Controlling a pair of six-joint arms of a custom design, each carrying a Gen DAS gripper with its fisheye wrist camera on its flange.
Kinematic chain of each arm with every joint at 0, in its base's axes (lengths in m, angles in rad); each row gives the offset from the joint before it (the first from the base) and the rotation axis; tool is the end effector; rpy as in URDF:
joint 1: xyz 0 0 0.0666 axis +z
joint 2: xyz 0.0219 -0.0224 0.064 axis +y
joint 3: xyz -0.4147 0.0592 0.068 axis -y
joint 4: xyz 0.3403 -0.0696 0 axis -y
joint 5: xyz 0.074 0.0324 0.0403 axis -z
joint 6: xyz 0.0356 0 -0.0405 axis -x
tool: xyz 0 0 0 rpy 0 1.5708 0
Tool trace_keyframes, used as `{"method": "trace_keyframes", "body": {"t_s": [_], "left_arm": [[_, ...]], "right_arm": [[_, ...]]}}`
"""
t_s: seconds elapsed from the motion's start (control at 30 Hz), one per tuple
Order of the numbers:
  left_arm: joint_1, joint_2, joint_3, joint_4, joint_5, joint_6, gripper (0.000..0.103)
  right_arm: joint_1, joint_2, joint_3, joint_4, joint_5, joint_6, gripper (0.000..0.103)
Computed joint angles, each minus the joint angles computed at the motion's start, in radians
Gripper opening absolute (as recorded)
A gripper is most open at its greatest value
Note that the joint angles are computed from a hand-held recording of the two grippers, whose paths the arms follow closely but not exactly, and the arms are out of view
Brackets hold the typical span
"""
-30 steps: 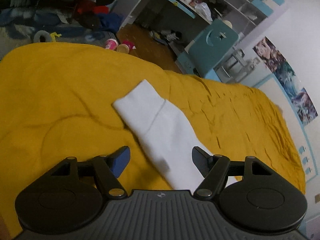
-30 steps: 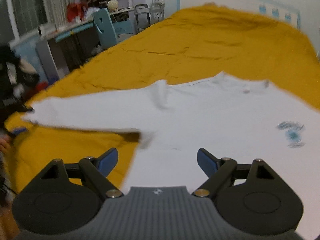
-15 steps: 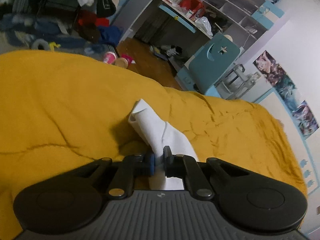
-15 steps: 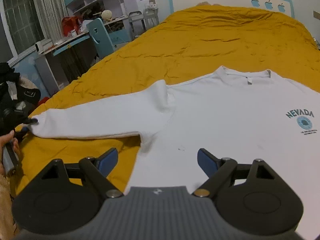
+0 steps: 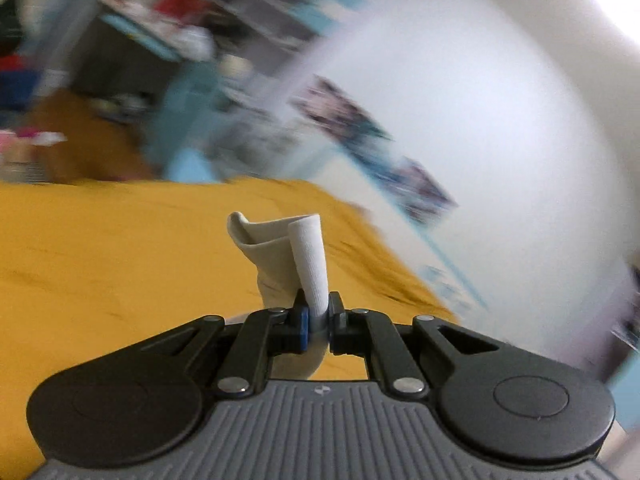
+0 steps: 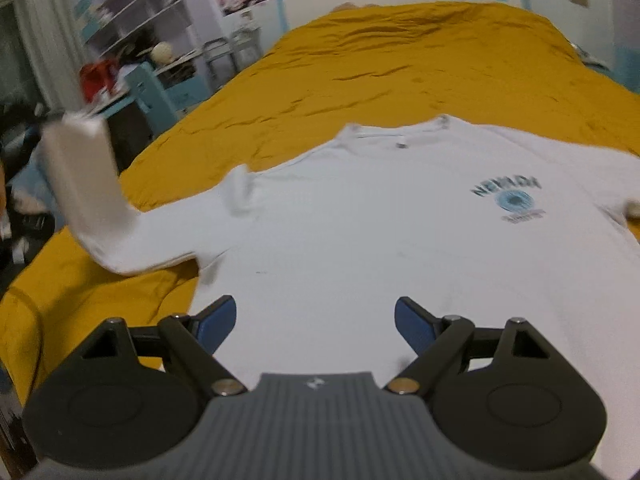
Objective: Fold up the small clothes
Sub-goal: 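Grasp a sleeve cuff with the left gripper and fold it across the body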
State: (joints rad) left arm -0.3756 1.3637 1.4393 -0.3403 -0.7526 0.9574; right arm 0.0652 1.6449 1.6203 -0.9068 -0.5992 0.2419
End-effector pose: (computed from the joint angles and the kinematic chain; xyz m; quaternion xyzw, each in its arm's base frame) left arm 0.4171 -0.1388 0.5498 -0.4258 0.6436 -0.1200 0.6246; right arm 0.5198 0.0537 0.4477 -0.2304 0.8822 0.2526 0.3238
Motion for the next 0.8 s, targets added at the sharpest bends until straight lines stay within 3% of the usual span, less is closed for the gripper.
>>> {"method": "trace_keyframes", "body": {"t_s": [0.13, 0.3, 0.37, 0.43, 0.53, 0.57, 0.63, 0.67, 0.73, 0.8], "left_arm": [[-0.048, 0.188, 0.196, 0.074, 0.141, -0.084, 0.009], [-0.094, 0.427, 0.404, 0.070, 0.291, -0.074, 0.009], [-0.104, 0.527, 0.496, 0.008, 0.334, -0.048, 0.009], [-0.104, 0.619, 0.565, -0.007, 0.424, -0.006, 0.009], [-0.110, 0.758, 0.769, -0.223, 0.513, 0.004, 0.012], [-0.113, 0.768, 0.776, -0.235, 0.535, 0.004, 0.012], [-0.117, 0.722, 0.676, -0.137, 0.569, -0.010, 0.012], [-0.118, 0.687, 0.615, -0.085, 0.571, -0.027, 0.019], [-0.119, 0.607, 0.501, -0.033, 0.542, -0.053, 0.028], [-0.115, 0.512, 0.374, -0.006, 0.482, -0.074, 0.028]], "right_arm": [[-0.063, 0.011, 0.016, -0.002, -0.016, -0.014, 0.082], [-0.139, 0.052, 0.066, -0.038, -0.013, -0.010, 0.082], [-0.166, 0.070, 0.079, -0.045, -0.005, -0.017, 0.082], [-0.187, 0.087, 0.095, -0.059, 0.014, -0.023, 0.082], [-0.211, 0.111, 0.116, -0.069, 0.044, -0.040, 0.082], [-0.218, 0.116, 0.119, -0.061, 0.043, -0.047, 0.082], [-0.231, 0.126, 0.127, -0.021, 0.038, -0.077, 0.082], [-0.236, 0.135, 0.136, 0.001, 0.030, -0.093, 0.082], [-0.244, 0.177, 0.198, -0.015, 0.016, -0.109, 0.082], [-0.248, 0.240, 0.287, -0.045, -0.040, -0.127, 0.082]]}}
